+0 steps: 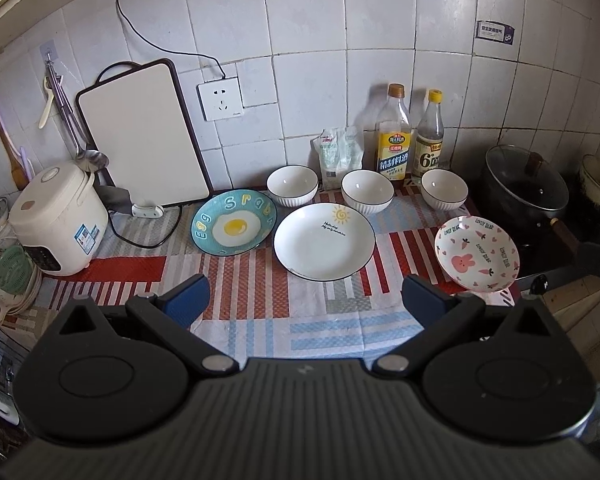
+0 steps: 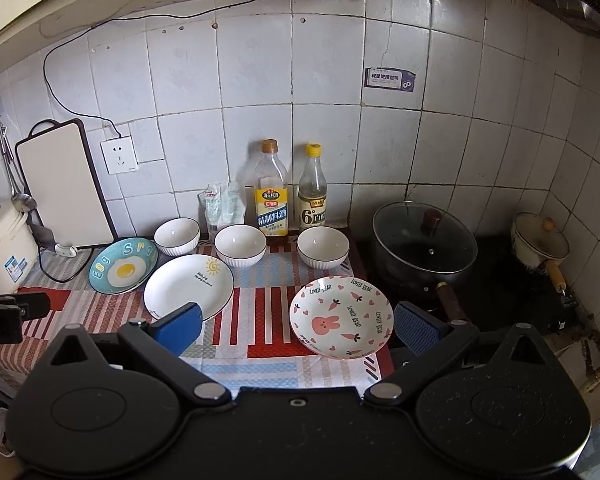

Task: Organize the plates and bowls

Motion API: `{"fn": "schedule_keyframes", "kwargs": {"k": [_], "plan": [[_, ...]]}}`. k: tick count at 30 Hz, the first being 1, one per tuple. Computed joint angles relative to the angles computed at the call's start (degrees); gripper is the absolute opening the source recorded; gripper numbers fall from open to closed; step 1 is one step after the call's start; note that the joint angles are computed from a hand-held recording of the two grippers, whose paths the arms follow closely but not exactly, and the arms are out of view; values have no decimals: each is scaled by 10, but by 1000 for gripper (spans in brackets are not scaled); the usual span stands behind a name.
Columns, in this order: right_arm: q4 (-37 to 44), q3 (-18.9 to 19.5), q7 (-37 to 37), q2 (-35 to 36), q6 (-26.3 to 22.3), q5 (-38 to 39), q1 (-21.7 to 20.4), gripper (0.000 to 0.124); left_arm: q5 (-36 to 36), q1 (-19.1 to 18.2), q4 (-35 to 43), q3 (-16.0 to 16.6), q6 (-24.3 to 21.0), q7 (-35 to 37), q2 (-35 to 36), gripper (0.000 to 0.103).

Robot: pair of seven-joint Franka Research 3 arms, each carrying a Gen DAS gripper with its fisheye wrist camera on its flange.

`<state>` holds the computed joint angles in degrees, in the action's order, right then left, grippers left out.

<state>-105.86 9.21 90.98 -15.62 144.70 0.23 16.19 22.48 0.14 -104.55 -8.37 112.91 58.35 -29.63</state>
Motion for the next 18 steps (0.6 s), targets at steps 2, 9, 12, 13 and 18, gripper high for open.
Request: {"fn": "schedule_keyframes", "kwargs": {"k": [2, 9, 12, 13, 18], "plan": [[-1, 0, -3, 0, 0, -2, 0, 103, -2, 0, 0, 1, -4, 0, 1, 103], [2, 2, -3, 2, -9, -12, 1, 103, -10, -2, -1, 3, -11, 2, 0, 103], [1, 1, -6, 1, -8, -12, 1, 103, -12, -2, -2, 4, -11, 2, -1, 103], [1, 1, -6, 1, -8, -13, 1, 103, -12, -2, -3, 5, -11, 2, -2, 103], [-2, 2, -6, -2, -6, -14, 0, 103, -14, -2, -2, 4, -16, 4, -2, 103]]}}
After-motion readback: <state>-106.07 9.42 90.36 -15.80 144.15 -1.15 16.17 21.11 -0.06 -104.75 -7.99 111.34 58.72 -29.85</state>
